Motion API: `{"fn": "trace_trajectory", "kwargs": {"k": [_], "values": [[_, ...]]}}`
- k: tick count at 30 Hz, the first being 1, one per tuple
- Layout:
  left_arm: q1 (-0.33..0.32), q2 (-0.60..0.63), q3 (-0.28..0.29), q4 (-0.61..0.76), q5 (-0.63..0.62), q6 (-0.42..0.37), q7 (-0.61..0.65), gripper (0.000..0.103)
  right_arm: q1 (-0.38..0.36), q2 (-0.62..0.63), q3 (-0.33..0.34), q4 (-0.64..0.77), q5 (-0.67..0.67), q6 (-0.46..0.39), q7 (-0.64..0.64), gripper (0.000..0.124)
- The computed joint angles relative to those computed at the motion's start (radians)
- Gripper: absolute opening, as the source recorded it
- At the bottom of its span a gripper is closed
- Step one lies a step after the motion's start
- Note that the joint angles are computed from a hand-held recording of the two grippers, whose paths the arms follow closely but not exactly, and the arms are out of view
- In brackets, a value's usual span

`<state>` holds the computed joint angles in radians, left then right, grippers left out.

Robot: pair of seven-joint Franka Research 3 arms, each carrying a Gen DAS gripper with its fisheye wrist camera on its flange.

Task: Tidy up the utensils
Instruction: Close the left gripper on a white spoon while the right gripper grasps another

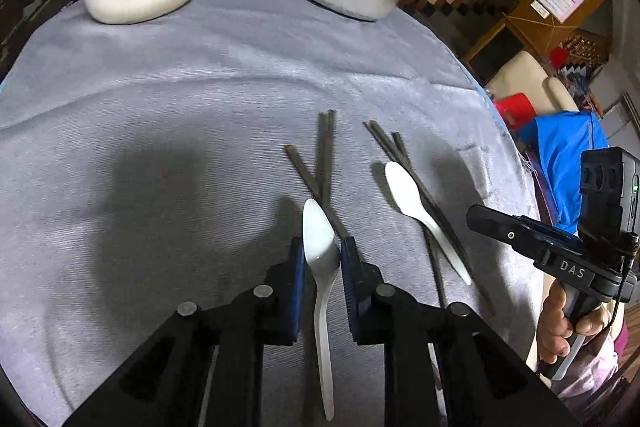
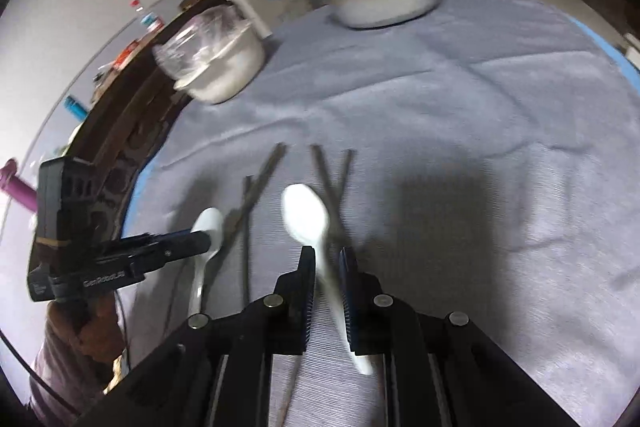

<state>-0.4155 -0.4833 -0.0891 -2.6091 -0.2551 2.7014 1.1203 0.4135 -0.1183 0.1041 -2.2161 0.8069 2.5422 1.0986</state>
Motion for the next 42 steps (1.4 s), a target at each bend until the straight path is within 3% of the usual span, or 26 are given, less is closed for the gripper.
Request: {"fn": "trace_trajectory", "kwargs": {"k": [4,10,13,18,20,21,24,28,31,34,40,41,42], "values": [[0.007,-0.02,0.008,-0.016,-0.003,0.003,-0.015,0.019,0.007,0.067,0.01,0.084,-0.021,-0.074,-0.025,0.036],[0.015,0.017,0.013,0.012,-0.006,-0.002,-0.016,0.019,0.019,0.16,0.042,0.18,-0.172,-0.066,0.056,0.037],[0.015,0.034,0.022,0.024,-0.022,-0.015,-0.004,0.02,0.024,0.2,0.046,0.223,-0.261,-0.052,0.103,0.048],[0.03,0.061,0.02,0.045,-0.05,-0.043,0.009,0.032,0.025,0.238,0.047,0.266,-0.355,-0.063,0.141,0.053],[0.034,0.073,0.017,0.05,-0.063,-0.04,0.012,0.032,0.033,0.244,0.046,0.275,-0.405,-0.06,0.177,0.053],[0.04,0.076,0.01,0.051,-0.061,-0.033,0.01,0.032,0.036,0.247,0.046,0.278,-0.431,-0.056,0.19,0.051],[0.054,0.085,-0.006,0.062,-0.044,-0.04,-0.005,0.032,0.056,0.255,0.034,0.284,-0.569,-0.038,0.281,0.013],[0.064,0.083,-0.013,0.06,-0.032,-0.043,-0.013,0.023,0.019,0.241,0.044,0.268,-0.439,-0.025,0.24,0.007],[0.054,0.069,-0.007,0.038,-0.048,-0.02,-0.004,0.018,-0.02,0.198,0.052,0.218,-0.215,-0.009,0.121,0.007],[0.065,0.034,-0.022,0.02,-0.018,-0.016,-0.033,0.004,-0.039,0.134,0.042,0.147,-0.008,-0.018,-0.001,0.007],[0.066,-0.002,-0.032,0.015,0.042,-0.059,-0.076,0.003,-0.034,-0.025,-0.007,-0.018,0.203,-0.037,-0.11,0.007],[0.06,-0.002,-0.026,0.016,0.042,-0.059,-0.072,0.004,-0.031,-0.051,-0.013,-0.047,0.216,-0.033,-0.113,0.007],[0.053,0.0,-0.02,0.024,0.041,-0.068,-0.067,0.012,-0.028,-0.075,-0.02,-0.07,0.226,-0.035,-0.114,0.007]]}}
